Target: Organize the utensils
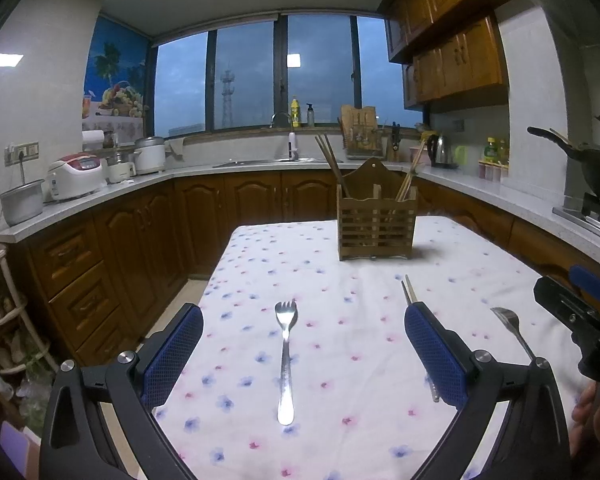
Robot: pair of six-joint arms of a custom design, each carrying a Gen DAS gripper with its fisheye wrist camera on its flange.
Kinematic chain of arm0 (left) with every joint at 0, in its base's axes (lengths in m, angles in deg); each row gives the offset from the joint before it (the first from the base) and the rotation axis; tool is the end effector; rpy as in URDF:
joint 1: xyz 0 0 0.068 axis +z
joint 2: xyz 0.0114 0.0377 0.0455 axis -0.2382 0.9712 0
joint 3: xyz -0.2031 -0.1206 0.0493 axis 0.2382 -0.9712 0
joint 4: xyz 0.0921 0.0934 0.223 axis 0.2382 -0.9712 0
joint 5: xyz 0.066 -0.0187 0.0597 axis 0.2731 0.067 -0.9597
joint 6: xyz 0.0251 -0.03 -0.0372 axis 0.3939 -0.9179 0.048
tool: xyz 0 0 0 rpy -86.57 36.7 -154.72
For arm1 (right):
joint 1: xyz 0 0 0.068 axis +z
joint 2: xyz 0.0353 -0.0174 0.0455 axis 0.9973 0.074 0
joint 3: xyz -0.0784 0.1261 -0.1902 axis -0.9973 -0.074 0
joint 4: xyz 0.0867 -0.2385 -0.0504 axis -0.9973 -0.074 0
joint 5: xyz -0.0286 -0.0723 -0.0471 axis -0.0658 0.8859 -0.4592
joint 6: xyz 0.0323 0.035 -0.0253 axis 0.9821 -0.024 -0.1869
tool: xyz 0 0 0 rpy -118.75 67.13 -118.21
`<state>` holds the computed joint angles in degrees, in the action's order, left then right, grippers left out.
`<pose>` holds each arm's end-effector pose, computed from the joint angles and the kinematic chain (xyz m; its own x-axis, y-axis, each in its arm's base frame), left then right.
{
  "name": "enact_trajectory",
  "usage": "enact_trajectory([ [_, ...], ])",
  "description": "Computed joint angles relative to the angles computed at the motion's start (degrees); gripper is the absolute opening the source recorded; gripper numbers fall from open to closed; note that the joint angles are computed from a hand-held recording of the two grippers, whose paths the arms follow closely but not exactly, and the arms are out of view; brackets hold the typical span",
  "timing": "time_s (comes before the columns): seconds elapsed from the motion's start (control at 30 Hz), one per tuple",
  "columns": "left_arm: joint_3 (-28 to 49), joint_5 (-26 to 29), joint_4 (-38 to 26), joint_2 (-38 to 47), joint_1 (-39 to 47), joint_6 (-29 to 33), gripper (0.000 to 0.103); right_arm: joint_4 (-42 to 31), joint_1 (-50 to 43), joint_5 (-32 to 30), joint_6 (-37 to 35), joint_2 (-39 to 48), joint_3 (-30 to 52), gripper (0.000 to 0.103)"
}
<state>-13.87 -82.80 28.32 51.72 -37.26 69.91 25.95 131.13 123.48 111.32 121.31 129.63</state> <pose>0.2486 -0.1062 0.2727 -0.3243 0.1514 -0.9338 0.3617 0.9319 0.0255 0.2020 0.1684 0.2632 -0.3195 0.1572 -0.9345 0.1122 0.9855 0.1275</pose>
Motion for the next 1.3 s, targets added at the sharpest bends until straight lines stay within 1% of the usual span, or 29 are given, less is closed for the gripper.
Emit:
enact_trajectory([
  [0.83,1.0,0.0,-0.5,0.7,-0.8,-0.3,0.102,0.2,0.2,0.2,0.0,0.3,0.3,0.103],
  [1.03,1.0,-0.3,-0.5,0.7,-1.1,-0.3,0.102,-0.3,1.0,0.9,0.1,2.5,3.1,0.103],
  [1.3,1.0,-0.5,-0.3,0.7,-1.5,-0.2,0.102,-0.3,0.9,0.9,0.1,1.9,2.5,0.103],
])
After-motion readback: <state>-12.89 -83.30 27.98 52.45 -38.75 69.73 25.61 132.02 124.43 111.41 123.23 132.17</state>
